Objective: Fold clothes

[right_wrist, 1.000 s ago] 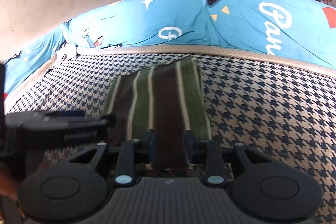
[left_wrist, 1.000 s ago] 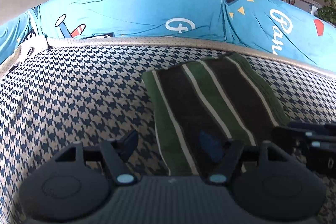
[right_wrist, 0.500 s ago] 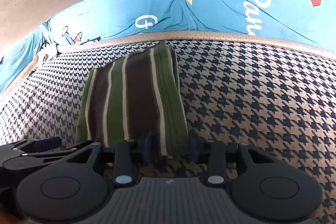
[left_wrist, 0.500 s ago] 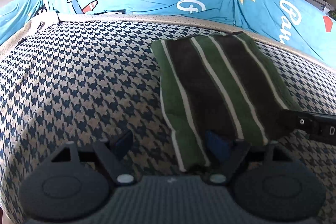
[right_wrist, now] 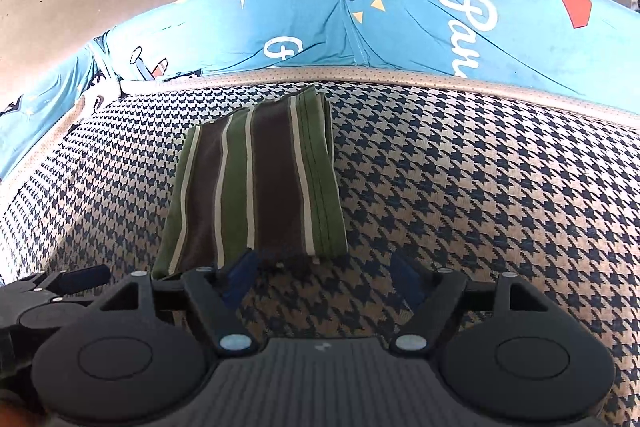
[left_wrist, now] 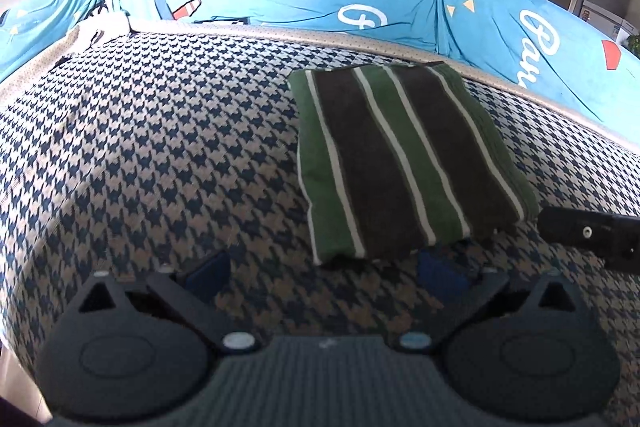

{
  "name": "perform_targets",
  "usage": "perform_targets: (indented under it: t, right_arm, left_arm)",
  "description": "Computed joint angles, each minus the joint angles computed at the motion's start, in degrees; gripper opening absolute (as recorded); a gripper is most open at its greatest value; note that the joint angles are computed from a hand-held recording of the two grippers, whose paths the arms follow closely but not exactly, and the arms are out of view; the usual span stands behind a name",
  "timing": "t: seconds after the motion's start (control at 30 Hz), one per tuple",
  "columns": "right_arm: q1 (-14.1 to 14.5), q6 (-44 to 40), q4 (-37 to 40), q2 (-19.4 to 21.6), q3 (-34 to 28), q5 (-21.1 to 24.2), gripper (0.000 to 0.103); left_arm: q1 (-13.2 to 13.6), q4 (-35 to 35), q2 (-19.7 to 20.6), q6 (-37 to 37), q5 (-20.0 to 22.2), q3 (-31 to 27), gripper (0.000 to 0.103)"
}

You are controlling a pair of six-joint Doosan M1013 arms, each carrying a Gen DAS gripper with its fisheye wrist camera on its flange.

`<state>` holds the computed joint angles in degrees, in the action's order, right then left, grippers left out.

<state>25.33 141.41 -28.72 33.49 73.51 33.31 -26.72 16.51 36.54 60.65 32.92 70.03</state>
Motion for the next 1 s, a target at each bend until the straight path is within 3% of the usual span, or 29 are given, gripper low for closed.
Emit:
perform_targets:
  t: [0.13,0.4,1.0]
  right_arm:
    - [0.13,-0.51,0.67,0.08,-0.32,1.75,0.088]
    - [0.62,-1.12,-0.44,-0.97,0.62,2.26,0.095]
    - [1.27,-6.74,2.01,-2.19,2.14,4.1,0.095]
  left_arm:
    - [-0.03,0.07,-0.36,-0.79,1.99,-0.14,0.103]
    - [-0.51,0.38,-1.59,-2.21,3.82,1.28,0.103]
    - [-2.26,4.47,-3.84,-6.25,6.39,3.45,0.103]
